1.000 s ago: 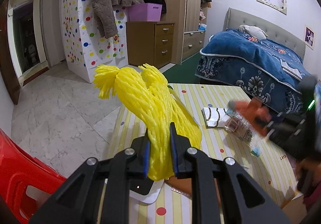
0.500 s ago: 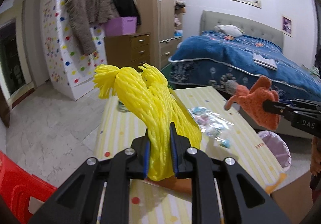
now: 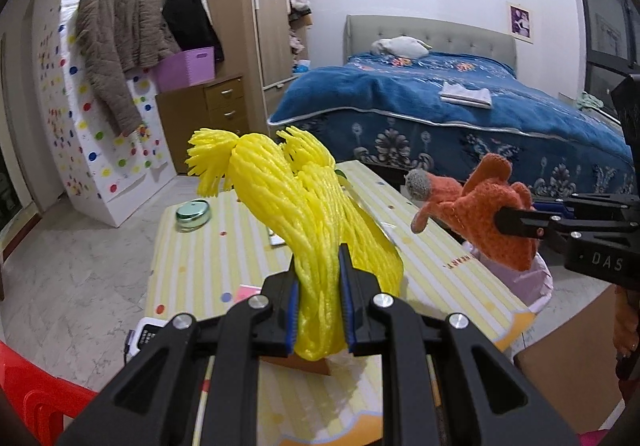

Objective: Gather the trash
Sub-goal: 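Carry the yellow net and orange glove over the bin and release both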

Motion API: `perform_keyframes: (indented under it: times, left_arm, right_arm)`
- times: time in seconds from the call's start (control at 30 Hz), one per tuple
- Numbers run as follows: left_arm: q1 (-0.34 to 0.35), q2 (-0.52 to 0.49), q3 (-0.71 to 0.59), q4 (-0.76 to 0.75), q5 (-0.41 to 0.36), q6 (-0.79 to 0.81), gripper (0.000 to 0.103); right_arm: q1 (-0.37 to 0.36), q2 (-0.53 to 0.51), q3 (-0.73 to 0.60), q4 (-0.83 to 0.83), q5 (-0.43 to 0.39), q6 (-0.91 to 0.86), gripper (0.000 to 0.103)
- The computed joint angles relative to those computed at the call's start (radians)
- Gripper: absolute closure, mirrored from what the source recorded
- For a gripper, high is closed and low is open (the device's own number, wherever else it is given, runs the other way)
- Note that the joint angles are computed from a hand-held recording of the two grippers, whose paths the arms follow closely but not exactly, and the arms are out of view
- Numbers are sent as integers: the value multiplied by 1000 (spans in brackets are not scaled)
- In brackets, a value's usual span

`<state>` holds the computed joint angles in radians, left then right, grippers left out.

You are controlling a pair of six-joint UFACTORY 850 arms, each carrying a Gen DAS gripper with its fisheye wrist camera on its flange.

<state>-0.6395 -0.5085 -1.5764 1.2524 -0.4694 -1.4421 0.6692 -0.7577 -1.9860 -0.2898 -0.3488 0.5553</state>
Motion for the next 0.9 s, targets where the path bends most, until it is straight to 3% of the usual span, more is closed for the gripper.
perform_keyframes:
  times: [0.4,0.7,0.9]
  left_arm:
    - [-28,-68,-98,-137,20,170,88]
    - [-59,-209,-293,-303,46,401,88]
    - [-77,-324,-462,-478,35,617,88]
  right_arm:
    - [-28,137,230,-308,30,406,82]
    - [-63,220,361,-555,-1,715,81]
    - [-97,245,419,-601,-26,813,81]
